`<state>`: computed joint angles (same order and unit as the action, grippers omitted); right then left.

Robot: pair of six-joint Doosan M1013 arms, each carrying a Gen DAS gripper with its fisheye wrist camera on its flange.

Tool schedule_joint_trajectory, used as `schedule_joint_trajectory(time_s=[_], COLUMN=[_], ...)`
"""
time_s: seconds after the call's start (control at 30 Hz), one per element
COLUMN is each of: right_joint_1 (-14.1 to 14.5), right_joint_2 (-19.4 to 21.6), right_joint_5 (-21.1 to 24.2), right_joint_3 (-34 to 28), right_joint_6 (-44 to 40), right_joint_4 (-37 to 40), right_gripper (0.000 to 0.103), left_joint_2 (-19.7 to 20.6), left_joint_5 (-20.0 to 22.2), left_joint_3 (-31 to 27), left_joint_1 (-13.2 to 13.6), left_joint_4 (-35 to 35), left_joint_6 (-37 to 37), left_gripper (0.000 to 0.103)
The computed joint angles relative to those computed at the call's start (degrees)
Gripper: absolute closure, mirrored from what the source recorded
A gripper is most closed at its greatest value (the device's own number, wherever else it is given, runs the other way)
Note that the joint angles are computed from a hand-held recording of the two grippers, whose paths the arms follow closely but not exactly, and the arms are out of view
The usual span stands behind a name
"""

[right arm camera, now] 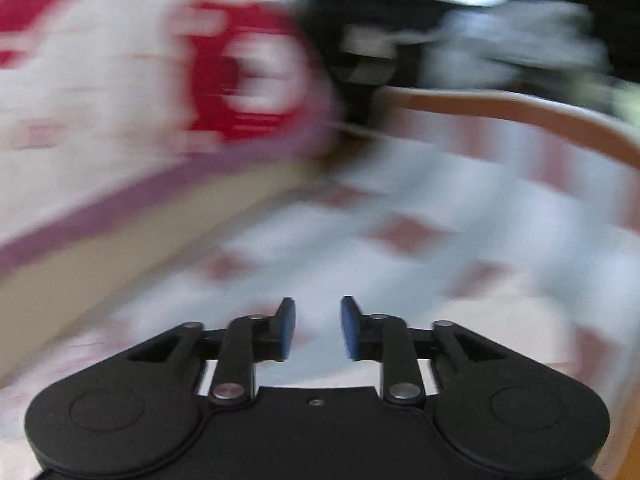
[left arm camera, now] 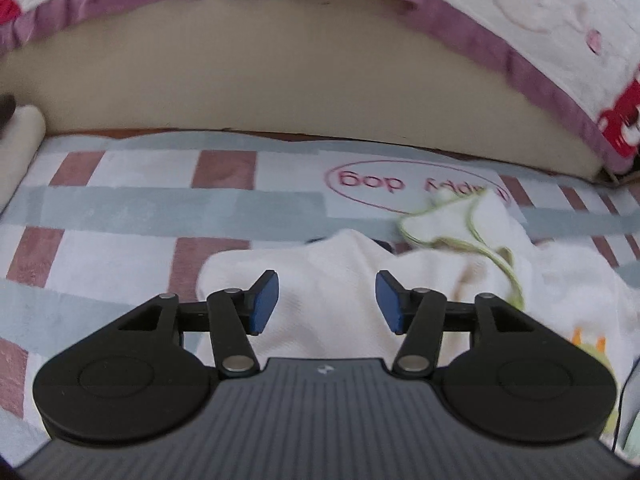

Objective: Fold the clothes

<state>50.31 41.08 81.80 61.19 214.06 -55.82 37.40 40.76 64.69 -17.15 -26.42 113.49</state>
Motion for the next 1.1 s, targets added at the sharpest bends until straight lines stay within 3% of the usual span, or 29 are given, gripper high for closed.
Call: schedule_joint_trajectory(time_s=[0.13,0.2,0.33,0.43,0.5,0.6,0.63,0.67,0.73,0.8,0.9,0.97,1.03,1.1], right_joint_1=[-1.10,-1.94,-3.21,-3.56,-3.21,-2.89,-2.84,-2.79,-2.76,-2.93,-3.32,-3.89,-4.01,-4.22], right_joint_2=[1.33,2.57,4.59,4.98,5.25,5.43,5.46,5.58,5.61,5.03,4.56,4.30,4.25,3.64], right_joint_5=[-21.13,-30.78,-46.68,-56.34,-57.21,-54.38,-53.37,-52.24,-50.92,-52.09,-54.27,-55.45,-52.88,-54.88], right_joint_3=[-0.95,-2.11,-4.12,-3.02,-3.18,-4.62,-5.06,-5.57,-5.79,-4.21,-2.74,-2.64,-3.09,-1.20], right_joint_6=[1.22,0.85,-2.38,6.62,10.42,1.65,-1.39,-3.92,-5.72,-2.00,-0.16,-9.98,-17.40,-13.23], right_joint_4=[-4.79,-3.23,3.77,-1.53,-4.79,1.31,3.34,4.88,5.76,3.51,3.07,10.51,14.90,13.46], right_gripper=[0.058,0.058,0.058,0.055,0.051,0.051,0.051,0.051,0.051,0.051,0.051,0.052,0.051,0.051], left_joint_2=[3.03,5.52,10.03,13.58,14.83,14.49,14.19,13.87,13.12,11.74,8.89,5.98,2.57,0.26], left_joint_5=[4.16,9.82,18.92,26.11,28.08,26.73,26.54,26.39,25.91,23.63,19.26,14.59,9.48,8.75], left_joint_3=[-4.17,-8.29,-16.35,-22.13,-23.72,-22.29,-21.74,-21.39,-20.71,-18.36,-13.55,-8.68,-3.34,-0.34], left_joint_1=[1.48,2.39,2.50,2.39,2.49,2.96,2.96,2.75,2.18,2.59,3.16,3.48,3.41,3.25], left_joint_4=[-4.22,-7.35,-4.81,-3.21,-3.58,-6.70,-6.80,-5.36,-1.35,-3.82,-9.03,-13.92,-18.15,-20.09], left_joint_6=[1.75,4.52,1.78,-3.76,-8.29,-10.65,-10.67,-10.92,-11.18,-8.88,-2.10,7.04,18.66,25.32], left_gripper=[0.042,0.042,0.031,0.025,0.024,0.027,0.035,0.062,0.075,0.083,0.086,0.086,0.086,0.086])
